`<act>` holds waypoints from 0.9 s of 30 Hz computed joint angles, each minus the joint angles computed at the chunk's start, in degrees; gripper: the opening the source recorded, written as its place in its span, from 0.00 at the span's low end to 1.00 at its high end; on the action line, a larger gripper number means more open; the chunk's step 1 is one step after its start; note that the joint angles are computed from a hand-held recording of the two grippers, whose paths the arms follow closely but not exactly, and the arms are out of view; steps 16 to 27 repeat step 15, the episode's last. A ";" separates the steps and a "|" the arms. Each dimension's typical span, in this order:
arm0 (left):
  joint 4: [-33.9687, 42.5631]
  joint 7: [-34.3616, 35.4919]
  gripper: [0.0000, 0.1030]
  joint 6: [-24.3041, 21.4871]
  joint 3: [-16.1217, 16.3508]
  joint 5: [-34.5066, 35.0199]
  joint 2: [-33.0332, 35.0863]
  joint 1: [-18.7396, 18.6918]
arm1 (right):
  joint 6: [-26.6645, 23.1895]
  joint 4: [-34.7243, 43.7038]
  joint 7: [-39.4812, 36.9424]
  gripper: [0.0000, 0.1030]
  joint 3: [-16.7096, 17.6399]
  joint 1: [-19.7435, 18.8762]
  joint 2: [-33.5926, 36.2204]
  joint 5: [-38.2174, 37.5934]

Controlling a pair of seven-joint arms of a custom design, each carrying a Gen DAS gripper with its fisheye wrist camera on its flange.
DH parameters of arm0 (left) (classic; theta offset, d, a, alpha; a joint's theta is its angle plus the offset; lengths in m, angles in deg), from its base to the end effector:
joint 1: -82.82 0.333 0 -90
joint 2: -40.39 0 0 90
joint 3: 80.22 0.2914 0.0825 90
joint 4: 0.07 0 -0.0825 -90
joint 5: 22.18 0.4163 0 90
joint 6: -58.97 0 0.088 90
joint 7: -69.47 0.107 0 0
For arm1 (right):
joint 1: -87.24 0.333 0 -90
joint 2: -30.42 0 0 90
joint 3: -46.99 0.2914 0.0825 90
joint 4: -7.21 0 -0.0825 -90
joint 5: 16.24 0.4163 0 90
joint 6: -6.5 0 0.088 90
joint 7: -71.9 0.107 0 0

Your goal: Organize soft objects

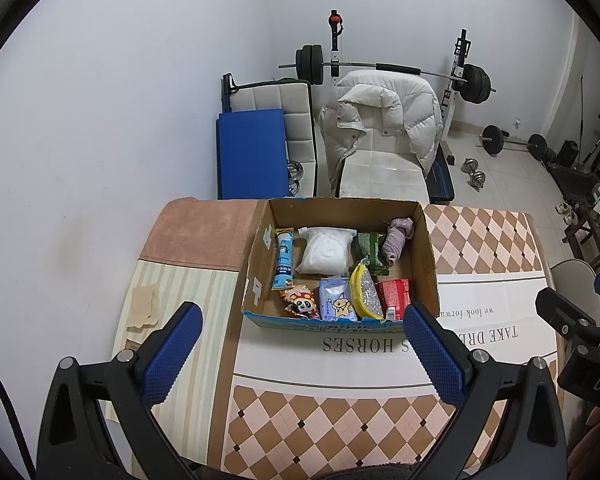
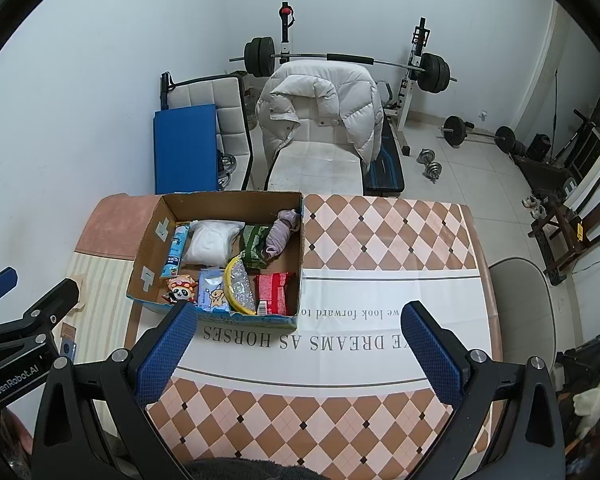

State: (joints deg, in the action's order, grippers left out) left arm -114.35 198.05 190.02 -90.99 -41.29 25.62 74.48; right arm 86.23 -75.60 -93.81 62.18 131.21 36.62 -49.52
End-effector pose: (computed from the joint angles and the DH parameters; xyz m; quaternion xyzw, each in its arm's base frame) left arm 0.5257 -0.2000 0.6014 -0.3301 0.8962 -0.2580 0.1458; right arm 0.3701 0.4737 0.6038 -0.3399 0.8972 -0.2631 0.1011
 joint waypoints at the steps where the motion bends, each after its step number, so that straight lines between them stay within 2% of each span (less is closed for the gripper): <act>1: 0.04 0.00 1.00 -0.11 0.01 -0.03 0.02 -0.01 | -0.09 0.03 -0.04 1.00 -0.01 0.00 -0.05 -0.02; 27: -0.35 0.37 1.00 -0.22 0.44 -0.70 -0.63 0.12 | -0.34 0.18 0.12 1.00 0.00 0.06 0.03 -0.09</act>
